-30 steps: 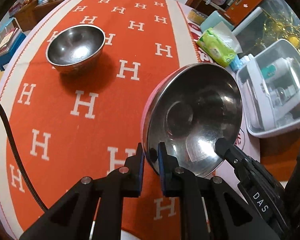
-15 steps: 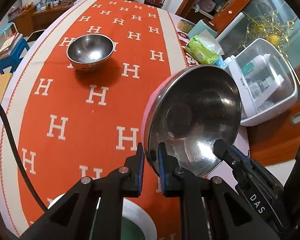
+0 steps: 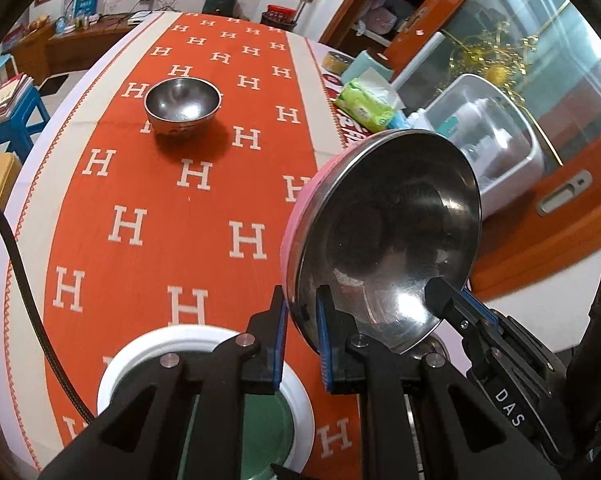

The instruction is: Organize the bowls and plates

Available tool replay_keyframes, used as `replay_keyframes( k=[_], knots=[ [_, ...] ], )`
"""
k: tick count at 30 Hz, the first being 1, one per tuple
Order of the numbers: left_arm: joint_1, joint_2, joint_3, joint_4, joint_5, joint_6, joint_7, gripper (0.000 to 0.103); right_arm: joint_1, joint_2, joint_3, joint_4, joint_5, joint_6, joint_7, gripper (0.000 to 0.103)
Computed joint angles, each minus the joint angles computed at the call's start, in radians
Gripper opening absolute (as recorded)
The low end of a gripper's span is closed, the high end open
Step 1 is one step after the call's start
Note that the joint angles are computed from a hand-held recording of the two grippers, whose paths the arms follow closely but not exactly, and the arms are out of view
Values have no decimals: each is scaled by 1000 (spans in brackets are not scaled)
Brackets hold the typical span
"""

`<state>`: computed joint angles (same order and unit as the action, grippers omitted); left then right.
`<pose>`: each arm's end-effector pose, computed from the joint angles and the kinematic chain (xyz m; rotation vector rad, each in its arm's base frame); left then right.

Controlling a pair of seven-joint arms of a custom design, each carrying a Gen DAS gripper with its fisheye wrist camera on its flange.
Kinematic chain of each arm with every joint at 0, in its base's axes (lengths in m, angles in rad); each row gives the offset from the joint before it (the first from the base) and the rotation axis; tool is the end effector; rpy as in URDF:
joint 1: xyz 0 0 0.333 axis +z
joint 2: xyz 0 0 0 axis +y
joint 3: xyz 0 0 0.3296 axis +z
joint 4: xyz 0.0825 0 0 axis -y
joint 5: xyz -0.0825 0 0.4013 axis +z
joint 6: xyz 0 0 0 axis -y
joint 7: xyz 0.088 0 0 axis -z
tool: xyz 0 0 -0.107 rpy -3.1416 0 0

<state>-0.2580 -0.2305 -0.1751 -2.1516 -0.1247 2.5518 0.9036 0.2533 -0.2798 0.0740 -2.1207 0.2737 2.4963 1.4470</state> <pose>0.4926 -0.2338 0.5759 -2.3455 1.7172 -0.9388 0.5031 0.1735 0.6132 -1.9941 1.4830 -0.3222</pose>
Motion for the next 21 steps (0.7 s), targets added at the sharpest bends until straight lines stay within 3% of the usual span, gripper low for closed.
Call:
replay_keyframes(
  k=[7, 21],
  knots=[
    [-53, -93, 24, -95, -78, 28, 94, 11, -19, -133, 38, -110, -61, 20, 100, 10],
    [-166, -209, 49, -198, -169, -13, 313, 14, -81, -425, 126, -339, -153, -19, 399, 10]
  ],
)
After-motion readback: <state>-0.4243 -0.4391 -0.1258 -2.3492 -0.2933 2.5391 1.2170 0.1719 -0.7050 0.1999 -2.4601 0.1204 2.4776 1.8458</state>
